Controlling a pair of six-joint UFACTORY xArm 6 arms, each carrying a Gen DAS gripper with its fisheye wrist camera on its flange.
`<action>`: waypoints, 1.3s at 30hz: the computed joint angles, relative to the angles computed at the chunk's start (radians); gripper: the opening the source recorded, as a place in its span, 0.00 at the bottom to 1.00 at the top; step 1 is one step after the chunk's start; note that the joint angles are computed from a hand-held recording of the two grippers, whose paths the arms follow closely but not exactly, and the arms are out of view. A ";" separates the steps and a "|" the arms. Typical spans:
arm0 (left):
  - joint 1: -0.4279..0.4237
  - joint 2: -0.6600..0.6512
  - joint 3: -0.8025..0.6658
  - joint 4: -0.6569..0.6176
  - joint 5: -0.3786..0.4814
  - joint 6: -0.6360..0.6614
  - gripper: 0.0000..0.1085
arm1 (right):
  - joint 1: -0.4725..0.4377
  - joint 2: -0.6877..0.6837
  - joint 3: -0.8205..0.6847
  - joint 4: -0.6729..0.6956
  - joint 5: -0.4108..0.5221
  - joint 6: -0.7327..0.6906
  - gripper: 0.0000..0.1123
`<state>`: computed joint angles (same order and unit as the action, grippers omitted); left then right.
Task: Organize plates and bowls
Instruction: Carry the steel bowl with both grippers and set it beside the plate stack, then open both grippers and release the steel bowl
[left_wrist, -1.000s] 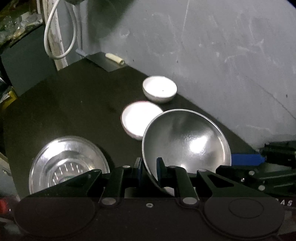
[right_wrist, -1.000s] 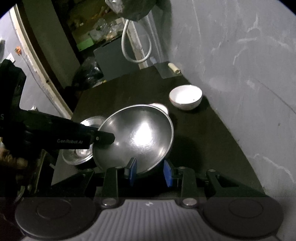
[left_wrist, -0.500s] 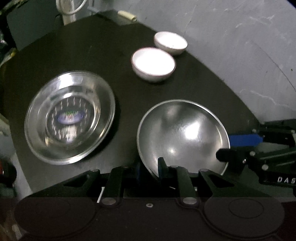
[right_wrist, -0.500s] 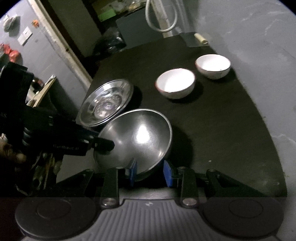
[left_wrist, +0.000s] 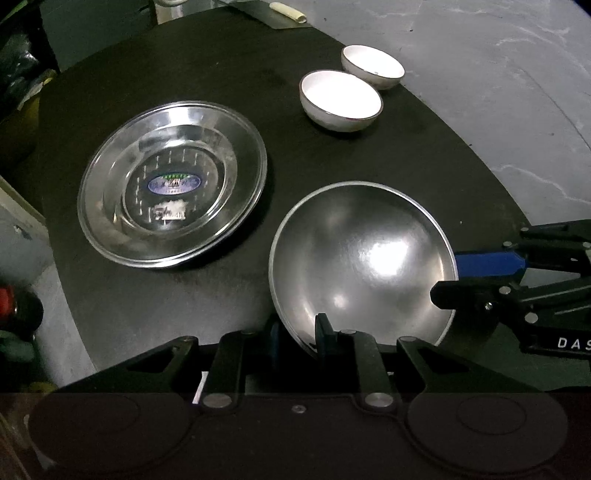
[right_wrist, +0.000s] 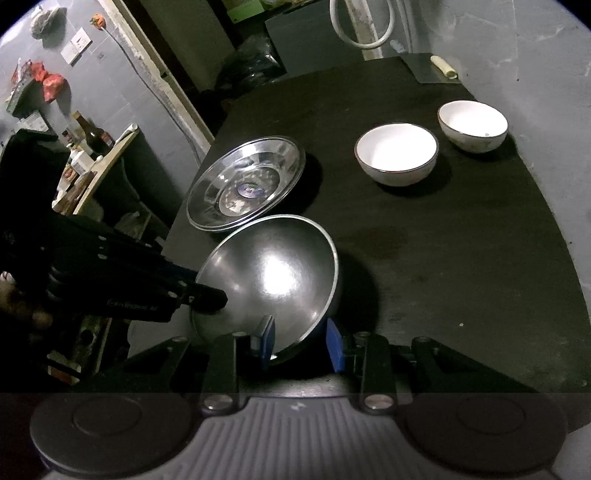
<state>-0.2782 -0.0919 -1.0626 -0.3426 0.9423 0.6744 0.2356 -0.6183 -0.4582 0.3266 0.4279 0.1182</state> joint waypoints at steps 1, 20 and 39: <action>0.001 0.000 0.001 -0.003 0.000 -0.001 0.19 | -0.001 0.000 0.001 0.005 -0.002 -0.002 0.32; -0.015 -0.012 -0.032 0.093 -0.045 -0.109 0.53 | -0.021 -0.030 0.031 0.059 -0.041 -0.018 0.53; -0.045 0.057 -0.130 0.041 -0.098 -0.092 0.94 | -0.030 -0.045 0.077 0.080 -0.222 0.003 0.92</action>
<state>-0.3228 -0.0350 -1.1922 -0.3017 0.8447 0.5826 0.2060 -0.6634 -0.3815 0.4064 0.2064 0.1212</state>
